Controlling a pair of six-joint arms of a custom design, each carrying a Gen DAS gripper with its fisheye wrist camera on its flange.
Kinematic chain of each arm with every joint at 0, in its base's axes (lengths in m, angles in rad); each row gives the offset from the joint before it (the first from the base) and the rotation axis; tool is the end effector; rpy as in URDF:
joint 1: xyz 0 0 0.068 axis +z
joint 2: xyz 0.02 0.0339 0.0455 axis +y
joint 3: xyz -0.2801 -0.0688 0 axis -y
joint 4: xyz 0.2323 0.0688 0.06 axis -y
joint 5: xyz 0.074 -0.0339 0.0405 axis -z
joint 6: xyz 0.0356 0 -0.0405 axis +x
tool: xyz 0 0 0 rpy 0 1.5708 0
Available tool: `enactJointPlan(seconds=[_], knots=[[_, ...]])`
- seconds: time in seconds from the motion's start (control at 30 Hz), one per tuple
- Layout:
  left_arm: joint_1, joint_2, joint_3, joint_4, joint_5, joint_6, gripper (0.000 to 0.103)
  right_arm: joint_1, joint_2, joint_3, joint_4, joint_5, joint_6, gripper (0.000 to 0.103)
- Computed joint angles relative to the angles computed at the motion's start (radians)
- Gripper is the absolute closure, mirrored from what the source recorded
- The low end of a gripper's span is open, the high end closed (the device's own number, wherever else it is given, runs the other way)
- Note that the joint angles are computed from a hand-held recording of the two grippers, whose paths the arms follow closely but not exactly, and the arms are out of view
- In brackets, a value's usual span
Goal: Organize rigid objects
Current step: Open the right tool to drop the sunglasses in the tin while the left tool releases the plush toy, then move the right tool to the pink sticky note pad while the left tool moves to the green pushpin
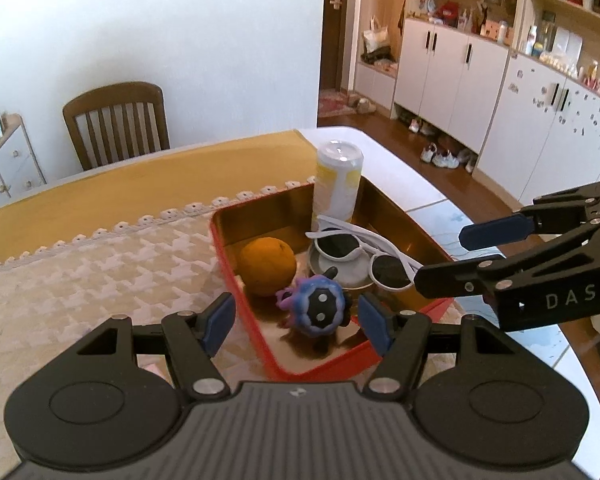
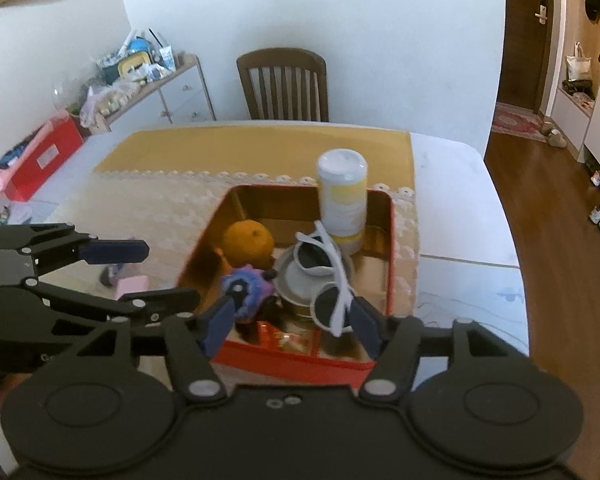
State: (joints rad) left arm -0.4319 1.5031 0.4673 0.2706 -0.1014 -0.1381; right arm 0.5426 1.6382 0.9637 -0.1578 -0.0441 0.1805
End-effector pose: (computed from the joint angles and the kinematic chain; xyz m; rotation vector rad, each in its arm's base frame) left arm 0.2286 -0.1014 0.1479 0.2920 2.3187 -0.1661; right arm 0.2831 0.1725 0.2137 -0.4595 2.3948 0.3841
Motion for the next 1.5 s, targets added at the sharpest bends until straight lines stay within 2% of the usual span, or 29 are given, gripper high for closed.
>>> enactJointPlan(seconds=[0.2,0.27,0.37,0.43,0.6,0.77,0.9,1.07,1.27,1.5], knots=[[0.096,-0.151,-0.102,-0.011,0.069,0.034,0.036,0.067,-0.047,-0.029,0.015,0.021,0.059,0.027],[0.139,-0.193,-0.129,-0.017,0.099,0.048,0.026,0.099,-0.057,-0.036,0.019,0.039,0.080,0.023],[0.220,-0.258,-0.165,-0.033,0.157,0.079,0.025,0.150,-0.060,-0.041,0.027,0.074,0.110,0.021],[0.288,-0.303,-0.190,-0.045,0.203,0.118,0.025,0.184,-0.053,-0.037,0.033,0.095,0.131,0.015],[0.464,-0.362,-0.234,-0.068,0.325,0.235,0.022,0.274,-0.014,-0.009,0.043,0.151,0.170,0.008],[0.675,-0.366,-0.274,-0.047,0.480,0.394,0.021,0.354,0.028,0.008,0.073,0.204,0.233,0.000],[0.843,-0.304,-0.276,-0.034,0.601,0.531,0.021,0.409,0.071,0.047,0.066,0.262,0.285,0.000],[0.986,-0.165,-0.247,-0.005,0.686,0.665,0.021,0.457,0.144,0.114,0.031,0.329,0.360,0.000],[1.092,0.022,-0.198,0.047,0.746,0.777,0.021,0.485,0.244,0.207,-0.004,0.366,0.424,0.000],[1.124,0.209,-0.160,0.124,0.746,0.871,0.021,0.486,0.367,0.336,-0.030,0.355,0.413,0.001]])
